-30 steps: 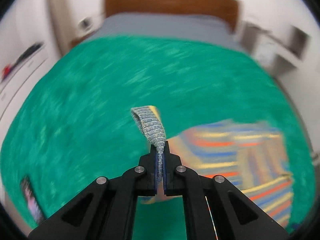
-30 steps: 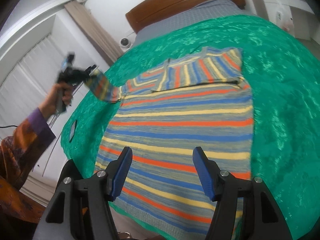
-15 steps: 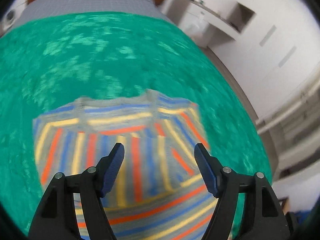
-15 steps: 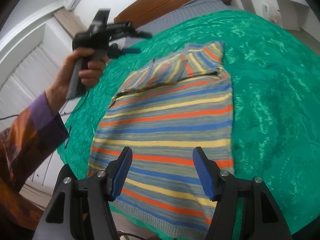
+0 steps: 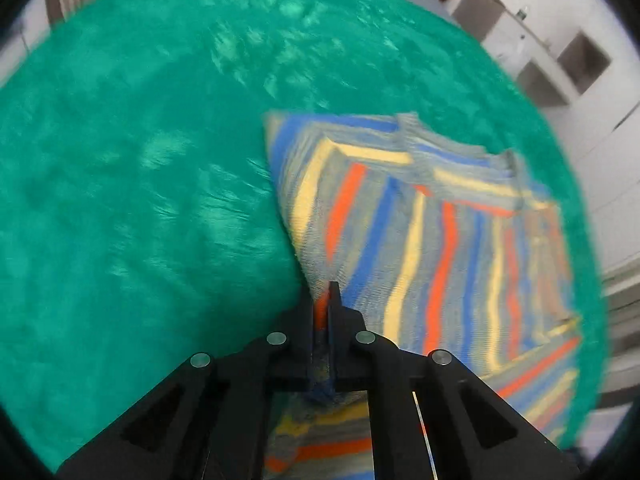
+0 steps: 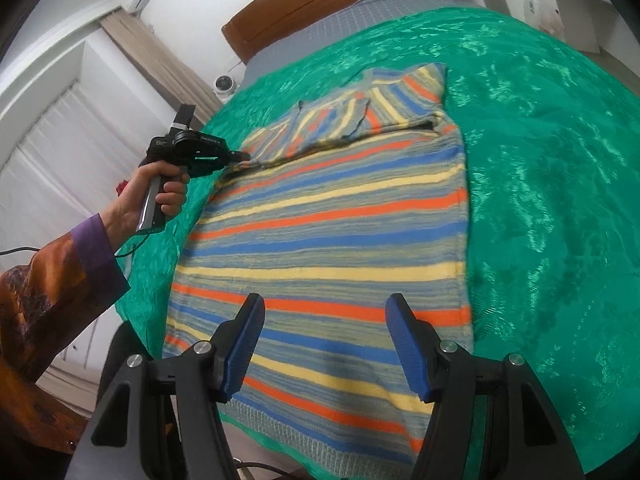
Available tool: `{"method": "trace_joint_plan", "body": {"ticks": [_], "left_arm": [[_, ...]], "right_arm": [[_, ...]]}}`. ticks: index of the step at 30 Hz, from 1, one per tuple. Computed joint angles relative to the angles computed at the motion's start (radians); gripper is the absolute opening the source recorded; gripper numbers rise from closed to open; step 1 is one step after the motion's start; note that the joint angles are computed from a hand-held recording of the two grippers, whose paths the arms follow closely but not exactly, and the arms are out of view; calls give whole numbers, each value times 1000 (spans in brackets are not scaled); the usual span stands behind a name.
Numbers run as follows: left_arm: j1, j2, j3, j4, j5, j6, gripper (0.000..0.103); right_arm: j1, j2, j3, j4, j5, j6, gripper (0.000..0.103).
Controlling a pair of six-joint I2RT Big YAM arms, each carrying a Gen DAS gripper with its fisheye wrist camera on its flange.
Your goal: Fold small clothes
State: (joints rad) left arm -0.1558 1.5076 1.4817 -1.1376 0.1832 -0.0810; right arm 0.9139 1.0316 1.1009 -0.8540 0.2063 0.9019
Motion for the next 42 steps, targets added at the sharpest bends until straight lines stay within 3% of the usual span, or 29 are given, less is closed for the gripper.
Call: {"method": "trace_joint_plan", "body": {"ticks": [5, 9, 11, 13, 15, 19, 23, 26, 30, 32, 33, 34, 36, 38, 39, 40, 42], "left_arm": [[30, -22, -41, 34, -14, -53, 4], [40, -49, -77, 63, -47, -31, 18], [43, -88, -112, 70, -45, -4, 40], [46, -140, -154, 84, -53, 22, 72], [64, -201, -203, 97, -45, 64, 75], [151, -213, -195, 77, 56, 91, 75], [206, -67, -20, 67, 164, 11, 73], [175, 82, 141, 2, 175, 10, 69], [107, 214, 267, -57, 176, 42, 68], [80, 238, 261, -32, 134, 22, 19], [70, 225, 240, -23, 79, 9, 7], [65, 212, 216, 8, 22, -25, 4], [69, 185, 172, 66, 6, -78, 4], [59, 157, 144, 94, -16, -58, 10], [58, 140, 130, 98, -26, -50, 19], [59, 119, 115, 101, -26, -43, 43], [66, 49, 52, 126, -20, -23, 78]], "right_arm": [[8, 11, 16, -11, 7, -18, 63], [19, 17, 25, -24, 22, -22, 63], [29, 13, 28, -35, 49, -25, 63], [34, 8, 26, -49, 76, -22, 63], [26, -1, 19, -62, 89, -11, 63], [0, -6, 20, -95, 90, 9, 63], [-4, 9, 40, -105, 107, 9, 63], [2, 25, 45, -94, 101, 23, 63], [16, 53, 52, -109, 78, 21, 63], [18, 64, 51, -117, 63, 17, 63], [15, 68, 49, -121, 54, 15, 63], [13, 69, 48, -124, 51, 14, 63], [5, 67, 42, -120, 48, 13, 63], [-9, 63, 36, -107, 32, 11, 63], [-15, 63, 35, -104, 28, 4, 63], [-15, 63, 38, -106, 34, -4, 63], [-12, 62, 51, -126, 83, -37, 63]]}}
